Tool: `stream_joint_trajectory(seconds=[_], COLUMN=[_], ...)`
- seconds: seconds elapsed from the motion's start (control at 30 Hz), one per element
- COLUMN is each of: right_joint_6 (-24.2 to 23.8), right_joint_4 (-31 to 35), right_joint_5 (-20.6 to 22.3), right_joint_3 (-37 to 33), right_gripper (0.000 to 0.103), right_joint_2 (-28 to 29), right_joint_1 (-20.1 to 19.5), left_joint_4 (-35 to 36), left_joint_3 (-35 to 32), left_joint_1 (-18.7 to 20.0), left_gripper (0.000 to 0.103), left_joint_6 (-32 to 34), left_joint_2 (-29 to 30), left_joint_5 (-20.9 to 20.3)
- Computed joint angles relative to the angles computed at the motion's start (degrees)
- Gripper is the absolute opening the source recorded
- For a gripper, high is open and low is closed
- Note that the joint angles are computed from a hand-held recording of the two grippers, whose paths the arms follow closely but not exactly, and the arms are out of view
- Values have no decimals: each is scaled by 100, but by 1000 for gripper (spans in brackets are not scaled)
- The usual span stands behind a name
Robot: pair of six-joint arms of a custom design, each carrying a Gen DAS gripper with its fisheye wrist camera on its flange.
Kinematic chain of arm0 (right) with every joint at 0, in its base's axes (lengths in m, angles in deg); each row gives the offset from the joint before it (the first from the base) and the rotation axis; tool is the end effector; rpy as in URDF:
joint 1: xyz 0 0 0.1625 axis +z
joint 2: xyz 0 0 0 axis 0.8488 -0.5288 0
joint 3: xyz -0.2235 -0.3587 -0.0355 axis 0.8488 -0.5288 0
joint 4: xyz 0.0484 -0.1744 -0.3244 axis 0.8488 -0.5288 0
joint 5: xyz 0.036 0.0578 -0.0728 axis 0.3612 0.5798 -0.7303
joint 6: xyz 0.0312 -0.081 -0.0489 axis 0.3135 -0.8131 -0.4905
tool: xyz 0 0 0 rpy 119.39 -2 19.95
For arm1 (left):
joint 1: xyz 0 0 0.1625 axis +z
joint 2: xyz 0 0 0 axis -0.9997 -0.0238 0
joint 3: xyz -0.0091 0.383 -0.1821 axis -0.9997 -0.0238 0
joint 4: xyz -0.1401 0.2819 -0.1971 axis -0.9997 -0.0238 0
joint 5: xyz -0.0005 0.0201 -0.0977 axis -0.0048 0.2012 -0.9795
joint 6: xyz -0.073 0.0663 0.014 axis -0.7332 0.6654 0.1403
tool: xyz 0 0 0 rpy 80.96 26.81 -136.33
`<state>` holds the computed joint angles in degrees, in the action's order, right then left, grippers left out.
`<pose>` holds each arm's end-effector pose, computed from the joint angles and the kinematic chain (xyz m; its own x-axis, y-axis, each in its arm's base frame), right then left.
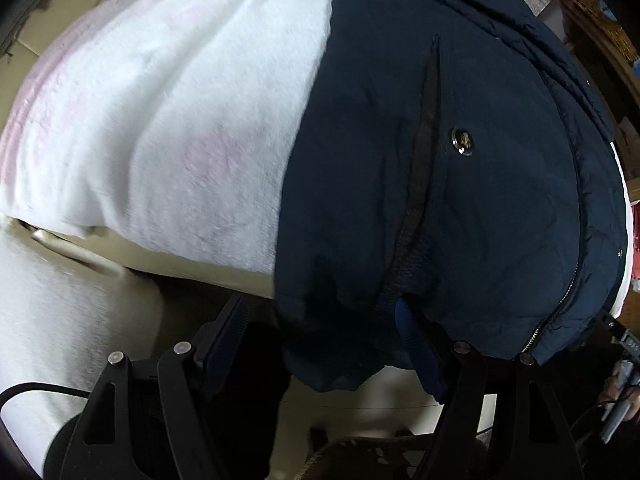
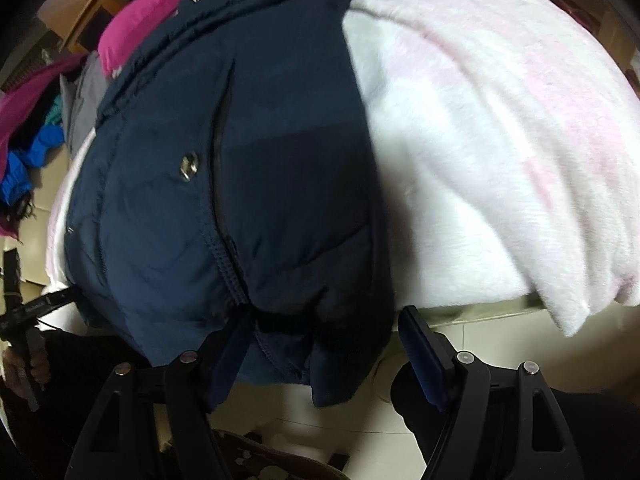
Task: Fold large clothes
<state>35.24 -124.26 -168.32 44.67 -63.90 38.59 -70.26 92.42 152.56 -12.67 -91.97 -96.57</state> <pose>0.1436 -0.5405 0.1957 -0.8560 0.0744 0.5117 -0.0475 0.9741 -0.2211 -0.0626 -0.5697 0.2595 -0.7996 -0.0955 -0.5928 0.0213 0.9821 -0.1870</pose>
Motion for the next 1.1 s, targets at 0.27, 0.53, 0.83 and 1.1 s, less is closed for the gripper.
stream_joint_trajectory(seconds=[0.27, 0.53, 0.83, 1.1], right_joint_6=[-518, -668, -541, -560], right_joint_4=[-328, -282, 48, -132], right_joint_5=[-27, 787, 205, 691], right_joint_3=[195, 362, 52, 378], right_gripper=[38, 31, 70, 16], right_joint_2=[-14, -380, 125, -427], right_joint_1=[139, 145, 169, 154], left_joint_4=[-672, -643, -313, -430], left_joint_3=[345, 330, 124, 274], left_joint_1=[-35, -21, 176, 21], left_gripper=[54, 50, 69, 16], left_joint_6=[293, 225, 138, 361], left_joint_2=[-181, -227, -36, -312], left_joint_5=[-303, -401, -939, -903])
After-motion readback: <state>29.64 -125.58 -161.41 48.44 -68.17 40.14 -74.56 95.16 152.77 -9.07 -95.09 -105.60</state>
